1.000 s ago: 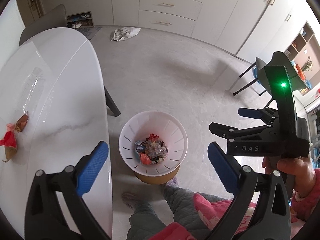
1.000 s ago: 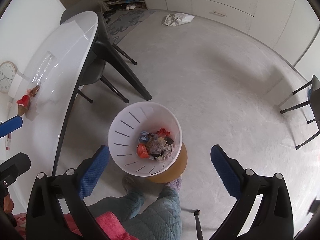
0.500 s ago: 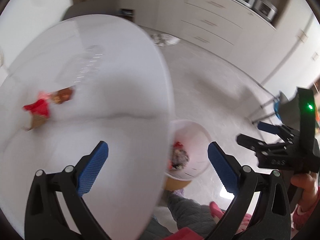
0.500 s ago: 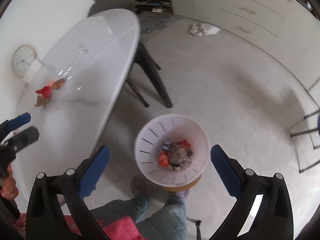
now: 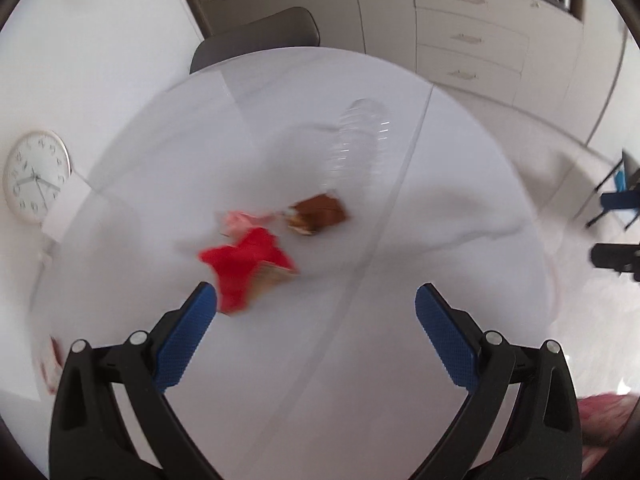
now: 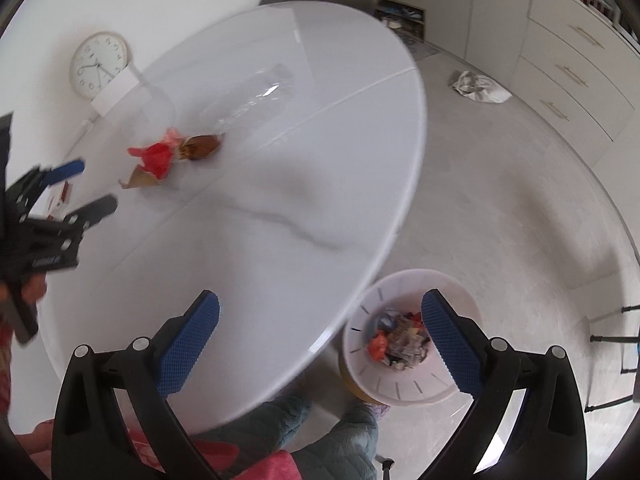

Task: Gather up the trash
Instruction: 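Grasp the red cardboard piece with the left tool while the right tool grasps pink paper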

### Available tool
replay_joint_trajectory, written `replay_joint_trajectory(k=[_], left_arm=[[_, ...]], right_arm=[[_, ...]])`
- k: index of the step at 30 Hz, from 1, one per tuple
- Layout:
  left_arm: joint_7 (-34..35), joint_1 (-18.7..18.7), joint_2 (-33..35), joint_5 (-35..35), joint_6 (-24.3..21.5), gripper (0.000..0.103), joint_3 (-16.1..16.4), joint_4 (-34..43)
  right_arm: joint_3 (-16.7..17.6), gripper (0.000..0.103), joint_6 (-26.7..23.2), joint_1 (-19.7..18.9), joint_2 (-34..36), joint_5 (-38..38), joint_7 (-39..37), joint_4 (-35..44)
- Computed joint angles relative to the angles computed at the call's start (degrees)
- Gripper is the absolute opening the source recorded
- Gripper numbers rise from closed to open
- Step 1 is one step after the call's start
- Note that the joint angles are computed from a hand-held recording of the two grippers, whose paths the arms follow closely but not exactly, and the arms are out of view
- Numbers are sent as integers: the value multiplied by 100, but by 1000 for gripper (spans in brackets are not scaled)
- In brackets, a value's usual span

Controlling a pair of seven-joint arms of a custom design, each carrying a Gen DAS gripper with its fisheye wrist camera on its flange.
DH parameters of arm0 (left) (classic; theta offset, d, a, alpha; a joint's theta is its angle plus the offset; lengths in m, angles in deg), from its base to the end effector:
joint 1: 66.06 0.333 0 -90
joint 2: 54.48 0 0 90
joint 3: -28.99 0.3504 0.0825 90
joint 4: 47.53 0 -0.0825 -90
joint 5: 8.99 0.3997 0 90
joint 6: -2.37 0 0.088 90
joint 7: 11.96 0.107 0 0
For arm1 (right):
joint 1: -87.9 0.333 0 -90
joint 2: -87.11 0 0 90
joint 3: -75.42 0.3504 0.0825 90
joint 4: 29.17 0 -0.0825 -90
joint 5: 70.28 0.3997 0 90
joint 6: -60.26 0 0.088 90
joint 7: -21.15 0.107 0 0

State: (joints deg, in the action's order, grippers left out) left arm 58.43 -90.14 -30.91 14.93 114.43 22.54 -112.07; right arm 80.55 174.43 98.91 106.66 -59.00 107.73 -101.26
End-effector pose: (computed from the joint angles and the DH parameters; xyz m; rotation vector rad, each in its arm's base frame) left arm 0.6577 -0.3317 0.6606 -1.6162 2.0736 -0.3533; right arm 0.6908 0.1989 0.6438 -2.1567 1.6149 -0.0992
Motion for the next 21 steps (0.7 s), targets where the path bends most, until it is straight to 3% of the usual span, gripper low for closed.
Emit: replay_joint_trajectory(k=[4, 9, 16, 21], left_arm=[[1052, 432, 15, -364, 264, 95, -74, -100], [2731, 765, 323, -862, 100, 95, -153, 135], [4039, 1040, 1016, -1561, -390, 95, -152, 970], [4638, 1169, 1125, -1958, -262, 94, -192, 962]], right_arm=[[60, 100, -295, 216, 299, -171, 203, 467], [91, 100, -624, 457, 568, -349, 507, 914], [84, 100, -937, 686, 681, -517, 991, 1157], [61, 100, -1164, 800, 759, -659, 1276, 1306]])
